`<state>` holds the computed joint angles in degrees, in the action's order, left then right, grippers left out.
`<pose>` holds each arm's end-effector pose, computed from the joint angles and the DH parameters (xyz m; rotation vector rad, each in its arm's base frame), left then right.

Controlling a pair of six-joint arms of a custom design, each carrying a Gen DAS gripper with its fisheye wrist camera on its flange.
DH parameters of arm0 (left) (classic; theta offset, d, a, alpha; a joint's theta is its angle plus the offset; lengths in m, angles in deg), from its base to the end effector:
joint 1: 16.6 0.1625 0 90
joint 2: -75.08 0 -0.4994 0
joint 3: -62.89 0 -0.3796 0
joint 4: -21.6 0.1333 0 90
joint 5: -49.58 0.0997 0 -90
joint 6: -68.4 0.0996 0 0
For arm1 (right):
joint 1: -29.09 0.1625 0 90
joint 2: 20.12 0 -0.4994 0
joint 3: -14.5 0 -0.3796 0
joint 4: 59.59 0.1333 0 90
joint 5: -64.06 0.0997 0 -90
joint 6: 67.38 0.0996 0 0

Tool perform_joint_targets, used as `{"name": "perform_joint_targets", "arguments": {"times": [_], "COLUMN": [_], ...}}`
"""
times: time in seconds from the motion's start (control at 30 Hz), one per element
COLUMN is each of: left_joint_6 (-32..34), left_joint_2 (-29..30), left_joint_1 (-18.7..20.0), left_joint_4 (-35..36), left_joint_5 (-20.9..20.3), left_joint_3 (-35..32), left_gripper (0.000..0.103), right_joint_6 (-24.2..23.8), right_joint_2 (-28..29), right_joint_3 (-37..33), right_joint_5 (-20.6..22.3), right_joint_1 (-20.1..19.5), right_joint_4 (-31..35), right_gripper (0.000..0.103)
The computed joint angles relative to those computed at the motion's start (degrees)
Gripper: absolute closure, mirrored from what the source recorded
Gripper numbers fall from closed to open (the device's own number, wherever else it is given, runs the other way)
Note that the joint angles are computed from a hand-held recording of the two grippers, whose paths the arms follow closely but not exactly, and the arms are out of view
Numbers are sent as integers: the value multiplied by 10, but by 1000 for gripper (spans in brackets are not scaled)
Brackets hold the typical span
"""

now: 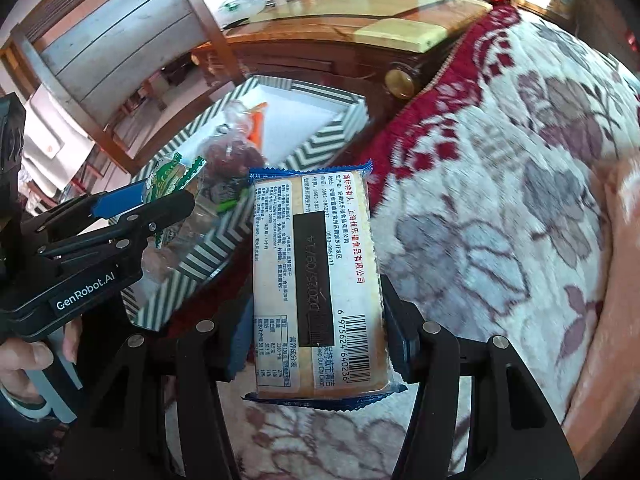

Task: Organize snacks
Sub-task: 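Carry the green Snoopy packet and white bar packet over the tray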

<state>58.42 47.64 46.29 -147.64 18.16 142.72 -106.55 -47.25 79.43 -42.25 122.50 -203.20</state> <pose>-0.1645 -0.8003 0.0906 0.0357 2.1783 -0.8739 0.1567 -0.8586 0.0928 0.9570 -2.6079 0.2448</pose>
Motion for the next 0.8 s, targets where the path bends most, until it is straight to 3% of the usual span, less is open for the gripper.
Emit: {"name": "perform_joint_targets", "arguments": {"times": [0.8], "left_joint_6": [-75], "left_joint_2": [-60], "left_joint_1": [22], "left_joint_4": [-25], "left_joint_5": [27], "left_joint_3": [77], "left_gripper": [48], "right_joint_6": [-22], "right_joint_2": [63], "right_joint_3": [-80], "right_joint_5": [3], "right_joint_1": [40], "right_joint_4": [62], "right_gripper": [48]}}
